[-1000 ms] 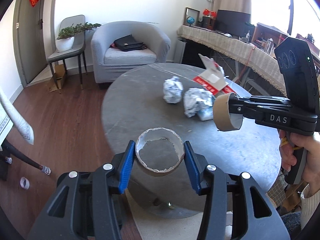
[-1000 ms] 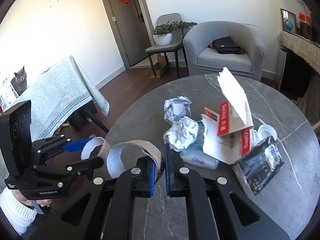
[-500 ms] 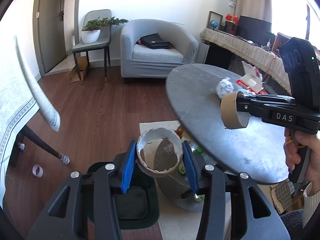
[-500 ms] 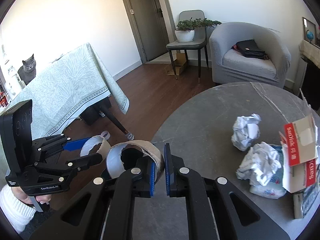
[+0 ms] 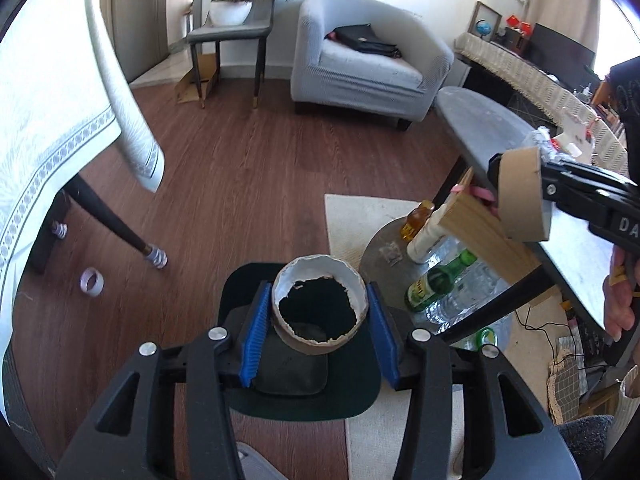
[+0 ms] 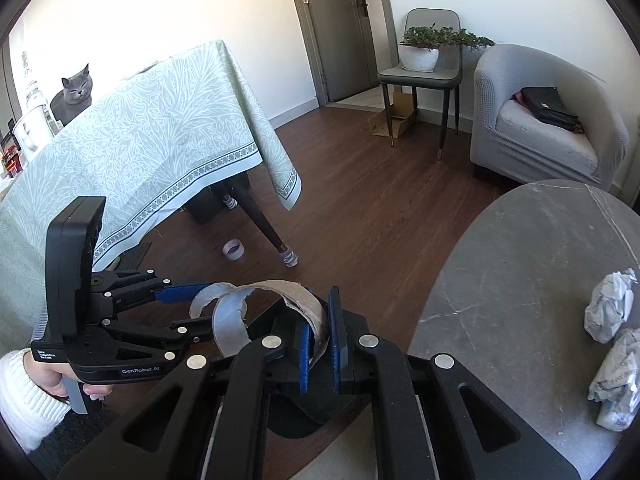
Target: Collect trash
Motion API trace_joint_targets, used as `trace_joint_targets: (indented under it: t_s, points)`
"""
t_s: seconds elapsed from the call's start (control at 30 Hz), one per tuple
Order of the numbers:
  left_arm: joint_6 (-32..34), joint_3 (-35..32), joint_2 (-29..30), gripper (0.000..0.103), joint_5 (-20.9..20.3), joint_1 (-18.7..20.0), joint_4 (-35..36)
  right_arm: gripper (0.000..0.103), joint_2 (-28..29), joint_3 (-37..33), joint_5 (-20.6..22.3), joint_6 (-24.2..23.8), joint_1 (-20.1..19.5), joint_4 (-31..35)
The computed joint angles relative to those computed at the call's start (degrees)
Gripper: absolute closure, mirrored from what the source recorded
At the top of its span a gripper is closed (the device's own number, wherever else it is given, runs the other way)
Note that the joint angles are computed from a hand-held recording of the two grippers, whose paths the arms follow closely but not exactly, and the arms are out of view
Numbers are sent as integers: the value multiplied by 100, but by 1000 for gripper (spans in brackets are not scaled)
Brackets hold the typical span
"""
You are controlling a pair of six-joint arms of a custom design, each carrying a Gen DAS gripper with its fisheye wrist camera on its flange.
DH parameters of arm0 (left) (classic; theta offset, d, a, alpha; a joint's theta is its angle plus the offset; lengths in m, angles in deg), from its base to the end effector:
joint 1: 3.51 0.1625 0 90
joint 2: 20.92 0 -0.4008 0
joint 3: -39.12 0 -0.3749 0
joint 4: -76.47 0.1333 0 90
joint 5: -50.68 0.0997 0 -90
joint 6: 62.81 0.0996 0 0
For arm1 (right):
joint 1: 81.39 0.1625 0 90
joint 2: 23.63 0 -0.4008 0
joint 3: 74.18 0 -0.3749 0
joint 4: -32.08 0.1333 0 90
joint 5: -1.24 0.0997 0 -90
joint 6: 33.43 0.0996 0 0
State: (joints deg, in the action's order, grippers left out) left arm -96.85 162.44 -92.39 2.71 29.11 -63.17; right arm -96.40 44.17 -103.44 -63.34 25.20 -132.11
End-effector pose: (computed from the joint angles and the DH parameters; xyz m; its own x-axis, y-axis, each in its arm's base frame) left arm -0.2760 -0.4141 0.1699 -0.7849 0.2284 -0.5760 0.4855 0.8044 -0.3425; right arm 0.2505 -0.4625 0.2407 -0.7087 -0.5581 0.4316 -0.6968 0.6496 -0.3041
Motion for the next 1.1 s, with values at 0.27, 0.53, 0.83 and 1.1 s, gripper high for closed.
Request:
trace_joint_targets:
  t_s: [0.27,0.53,0.83,1.1]
  points:
    - [-179,24,-143,51,-64,270,478,95,411,-146,-185,-38,137,-90]
    - [-173,142,-432,38,75,310,498,95,1003,-329,-836,-248,334,-287]
    - [-178,179,-868,38,444,65,551,95,1527,-528,-1079,-145,373,-116]
    - [-75,142,-985,37,522,-53,356,95,2017,-769,-1272,69,306,172]
